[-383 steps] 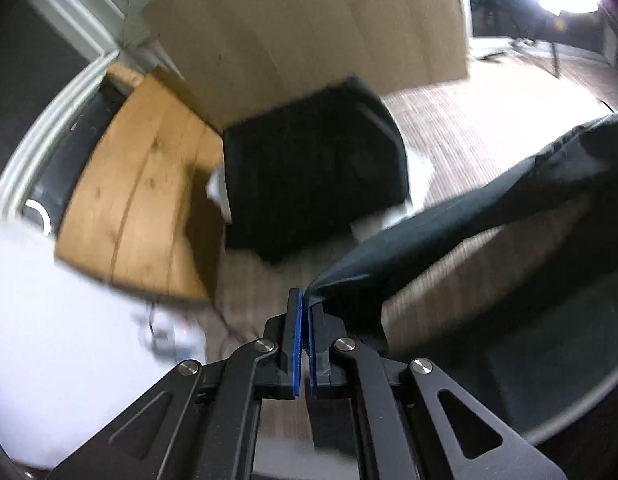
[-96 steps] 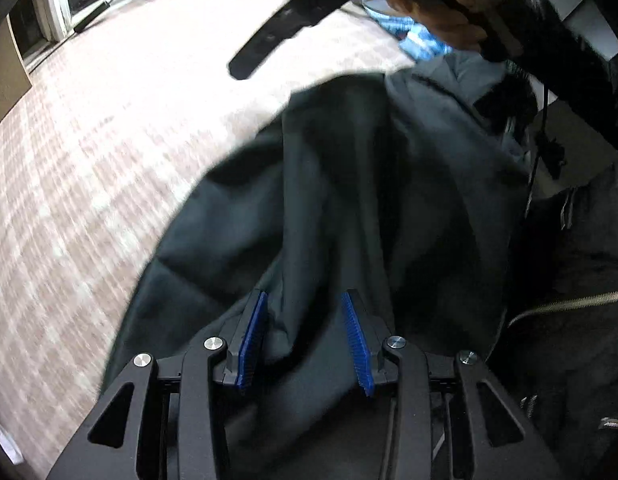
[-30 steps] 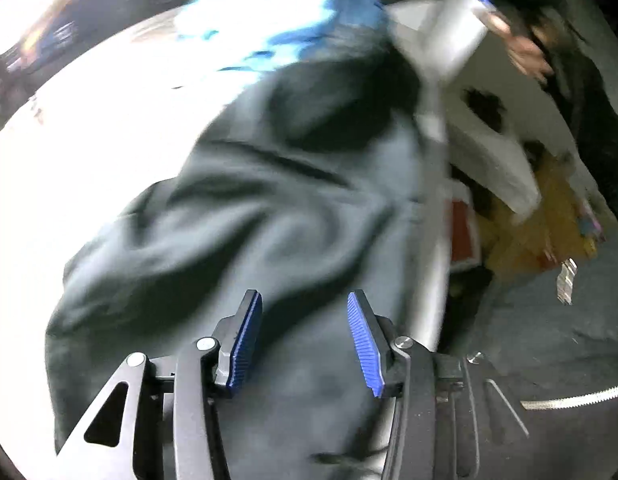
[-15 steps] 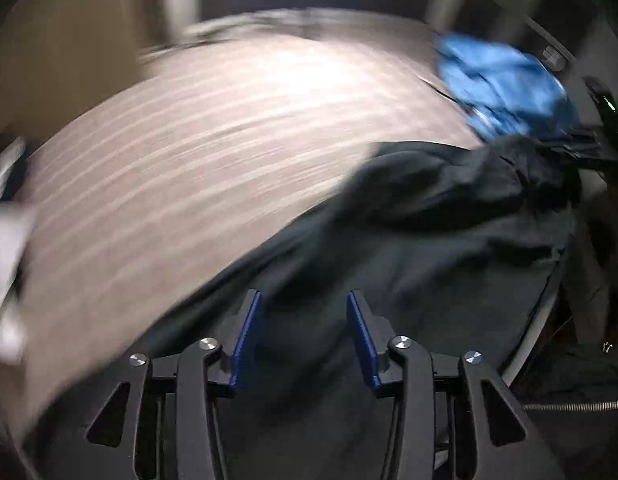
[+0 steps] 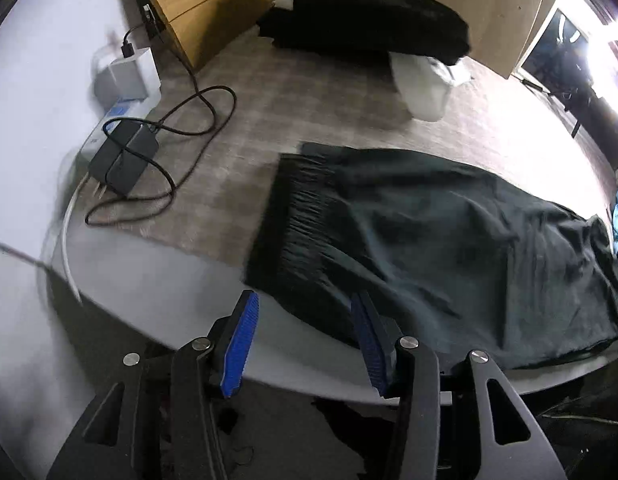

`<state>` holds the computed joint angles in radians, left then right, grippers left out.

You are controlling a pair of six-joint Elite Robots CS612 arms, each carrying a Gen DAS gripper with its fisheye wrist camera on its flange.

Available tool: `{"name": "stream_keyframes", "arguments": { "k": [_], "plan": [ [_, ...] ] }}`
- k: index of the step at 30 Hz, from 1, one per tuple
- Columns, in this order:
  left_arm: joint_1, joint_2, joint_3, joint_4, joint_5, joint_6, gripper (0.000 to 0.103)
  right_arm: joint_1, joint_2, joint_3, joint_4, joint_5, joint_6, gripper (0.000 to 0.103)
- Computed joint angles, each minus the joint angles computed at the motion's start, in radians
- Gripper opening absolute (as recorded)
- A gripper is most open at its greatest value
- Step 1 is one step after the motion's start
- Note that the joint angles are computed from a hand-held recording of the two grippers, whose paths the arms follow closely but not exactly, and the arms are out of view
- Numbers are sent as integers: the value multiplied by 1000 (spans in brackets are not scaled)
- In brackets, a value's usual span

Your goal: Fold clothes

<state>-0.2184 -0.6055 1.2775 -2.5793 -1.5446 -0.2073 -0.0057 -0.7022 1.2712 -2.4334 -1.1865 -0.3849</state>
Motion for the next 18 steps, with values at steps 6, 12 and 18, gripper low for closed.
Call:
{"name": "stream_keyframes", "arguments": {
  "k": [6,12,18],
  "plan": [
    [22,82,-113,40,-85,147,49,131,109,-187,93,82,-22,30],
    [53,61,-71,-6,-173,228,49,226,275,-473,236,185,29,30],
    [74,-12,70,-117,-217,243,50,286,438,-803,456,125,69,31]
  ]
}}
